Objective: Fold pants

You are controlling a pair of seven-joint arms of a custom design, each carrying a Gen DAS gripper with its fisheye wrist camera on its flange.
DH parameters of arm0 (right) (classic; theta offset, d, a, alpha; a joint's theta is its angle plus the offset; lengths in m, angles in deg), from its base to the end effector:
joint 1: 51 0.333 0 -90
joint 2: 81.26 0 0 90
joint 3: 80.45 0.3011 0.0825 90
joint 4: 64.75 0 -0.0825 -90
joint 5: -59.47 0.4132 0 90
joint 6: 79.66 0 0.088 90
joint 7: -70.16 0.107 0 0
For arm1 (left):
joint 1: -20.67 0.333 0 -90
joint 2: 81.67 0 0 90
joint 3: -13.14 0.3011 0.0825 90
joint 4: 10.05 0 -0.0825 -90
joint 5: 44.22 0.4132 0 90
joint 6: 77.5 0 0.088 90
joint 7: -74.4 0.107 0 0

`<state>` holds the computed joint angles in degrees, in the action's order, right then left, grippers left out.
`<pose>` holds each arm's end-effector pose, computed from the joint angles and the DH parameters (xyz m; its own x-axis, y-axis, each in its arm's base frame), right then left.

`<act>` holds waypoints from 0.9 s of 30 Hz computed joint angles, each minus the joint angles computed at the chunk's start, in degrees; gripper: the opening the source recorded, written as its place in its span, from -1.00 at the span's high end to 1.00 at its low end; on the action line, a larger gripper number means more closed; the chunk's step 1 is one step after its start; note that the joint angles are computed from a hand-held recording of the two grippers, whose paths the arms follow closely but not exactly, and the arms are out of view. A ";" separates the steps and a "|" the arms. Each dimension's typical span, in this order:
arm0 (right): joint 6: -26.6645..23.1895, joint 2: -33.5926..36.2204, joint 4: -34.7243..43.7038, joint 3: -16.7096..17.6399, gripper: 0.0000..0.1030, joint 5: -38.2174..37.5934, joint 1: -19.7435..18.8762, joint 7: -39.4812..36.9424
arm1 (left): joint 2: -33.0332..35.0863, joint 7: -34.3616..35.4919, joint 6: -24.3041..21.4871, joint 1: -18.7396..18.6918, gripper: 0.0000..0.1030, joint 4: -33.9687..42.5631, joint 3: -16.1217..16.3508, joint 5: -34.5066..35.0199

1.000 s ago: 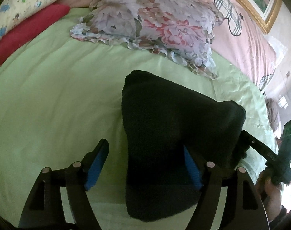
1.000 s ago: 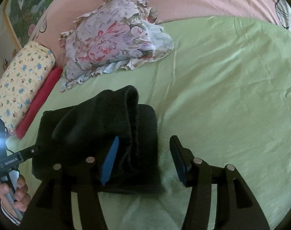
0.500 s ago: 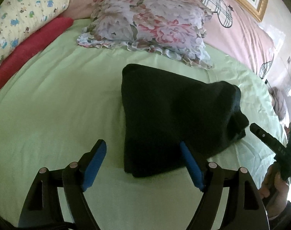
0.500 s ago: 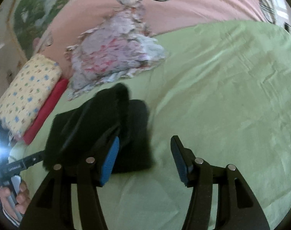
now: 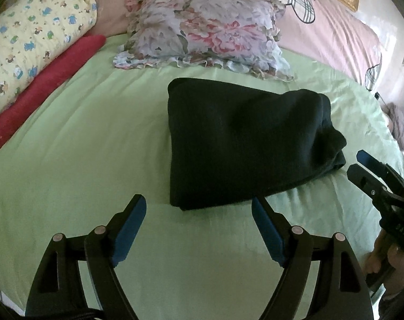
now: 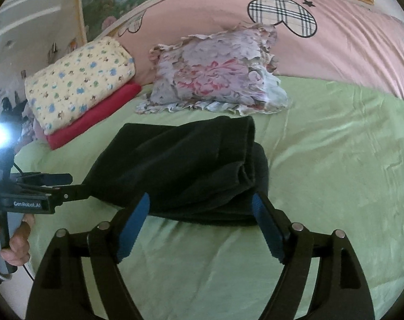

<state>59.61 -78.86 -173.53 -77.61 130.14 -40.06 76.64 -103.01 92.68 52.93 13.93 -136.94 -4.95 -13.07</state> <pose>0.6199 0.1547 0.5071 0.8153 -0.5699 -0.1027 -0.3469 -0.3387 -0.8746 0.4688 -0.2181 0.5469 0.4891 -0.8688 0.0770 -0.6391 -0.4170 -0.6462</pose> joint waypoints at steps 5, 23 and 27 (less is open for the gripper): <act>0.38 0.11 -0.17 0.13 -0.57 -0.34 0.12 0.02 | 0.57 -0.79 -1.57 0.03 -0.59 0.58 -0.79 1.33; 2.68 0.28 -0.54 0.57 -0.67 -2.73 0.77 0.83 | 1.09 -1.98 -0.83 -0.56 -0.60 -0.33 0.08 2.17; 2.59 0.62 -0.15 0.64 -0.67 -3.62 0.74 1.61 | 1.49 -1.62 -0.43 -0.41 -0.60 -0.30 0.20 2.18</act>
